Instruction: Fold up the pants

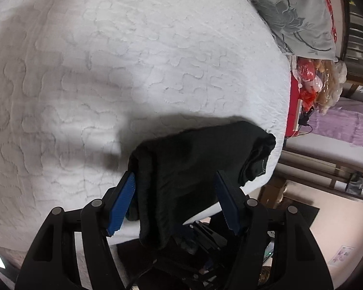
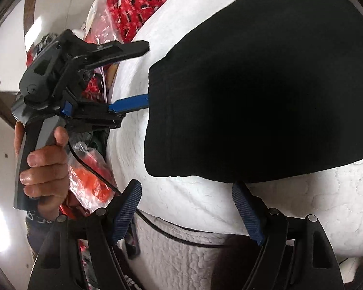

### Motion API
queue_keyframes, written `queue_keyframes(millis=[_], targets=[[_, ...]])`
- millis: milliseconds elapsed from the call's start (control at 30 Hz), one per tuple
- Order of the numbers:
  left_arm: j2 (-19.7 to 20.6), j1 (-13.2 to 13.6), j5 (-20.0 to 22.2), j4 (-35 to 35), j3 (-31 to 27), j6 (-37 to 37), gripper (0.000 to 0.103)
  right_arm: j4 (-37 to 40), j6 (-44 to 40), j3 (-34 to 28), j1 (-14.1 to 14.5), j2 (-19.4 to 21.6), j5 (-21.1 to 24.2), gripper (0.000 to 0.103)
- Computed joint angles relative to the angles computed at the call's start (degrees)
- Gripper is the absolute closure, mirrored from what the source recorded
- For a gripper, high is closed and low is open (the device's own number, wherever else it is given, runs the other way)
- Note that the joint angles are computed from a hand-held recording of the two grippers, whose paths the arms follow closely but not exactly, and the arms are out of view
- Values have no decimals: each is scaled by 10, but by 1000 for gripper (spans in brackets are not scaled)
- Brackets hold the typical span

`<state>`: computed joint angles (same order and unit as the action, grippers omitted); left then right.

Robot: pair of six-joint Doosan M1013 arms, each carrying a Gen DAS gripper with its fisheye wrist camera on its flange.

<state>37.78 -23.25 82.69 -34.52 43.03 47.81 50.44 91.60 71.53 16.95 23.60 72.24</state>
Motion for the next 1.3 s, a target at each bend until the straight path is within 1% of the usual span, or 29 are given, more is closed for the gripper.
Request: queue_keyframes(millis=[67,167,267,333,367,400,433,467,500,533,567,600,633,667,700,767,833,900,933,1000,1033,1067,1167,1233,1267,1300], targets=[[-3,0,-4,4,4,-6,37,15,7,3,0,2,-1,23],[-11,2,-15,2,14,8,37,32,14,7,-1,3,5,23],[-4,0,-6,1,1,26,37,35,15,10,0,3,2,24],[1,-2,3,6,-10,31,37,45,22,12,-1,5,1,28],[2,-3,2,13,-12,31,37,56,27,15,-2,5,-2,36],[0,-3,-2,16,-10,30,37,63,32,14,-2,7,-4,46],[-2,-3,-8,16,-7,29,37,66,37,14,-2,9,-5,52],[-9,-3,-27,13,4,25,37,75,45,13,-2,12,-4,63],[-14,-2,-41,13,14,25,37,84,52,14,-1,15,-3,72],[-17,-3,-51,18,17,24,41,88,62,14,0,17,-2,77],[-17,-5,-51,29,17,21,50,89,66,14,0,18,-3,84],[-13,-9,-37,51,7,18,57,92,70,12,2,20,-2,86],[-9,-13,-23,70,-3,18,72,92,76,10,3,22,-2,87],[-4,-16,-7,88,-13,19,82,90,82,6,5,24,-4,89],[-4,-16,-8,90,-11,15,83,90,84,3,5,26,-4,91],[-12,-11,-27,68,7,11,83,89,93,0,5,29,-8,91],[-14,-6,-34,39,16,19,83,110,103,4,1,30,-8,91],[-14,-3,-32,27,19,23,83,142,98,13,-2,30,-7,87],[-12,-2,-26,22,17,27,82,144,99,16,-3,28,-11,87],[-13,-1,-26,10,22,29,74,159,106,23,-6,27,-15,85],[-11,0,-24,0,22,32,67,168,115,30,-10,24,-19,84],[-10,0,-22,-7,23,32,63,176,123,38,-12,22,-27,81],[-11,-1,-20,-19,27,37,63,196,132,45,-16,22,-29,79],[-11,-2,-19,-23,29,38,63,215,140,54,-18,19,-32,68],[-12,-2,-21,-26,31,36,63,214,144,56,-18,18,-38,60],[-13,-1,-23,-29,34,36,63,217,148,61,-20,15,-42,57]])
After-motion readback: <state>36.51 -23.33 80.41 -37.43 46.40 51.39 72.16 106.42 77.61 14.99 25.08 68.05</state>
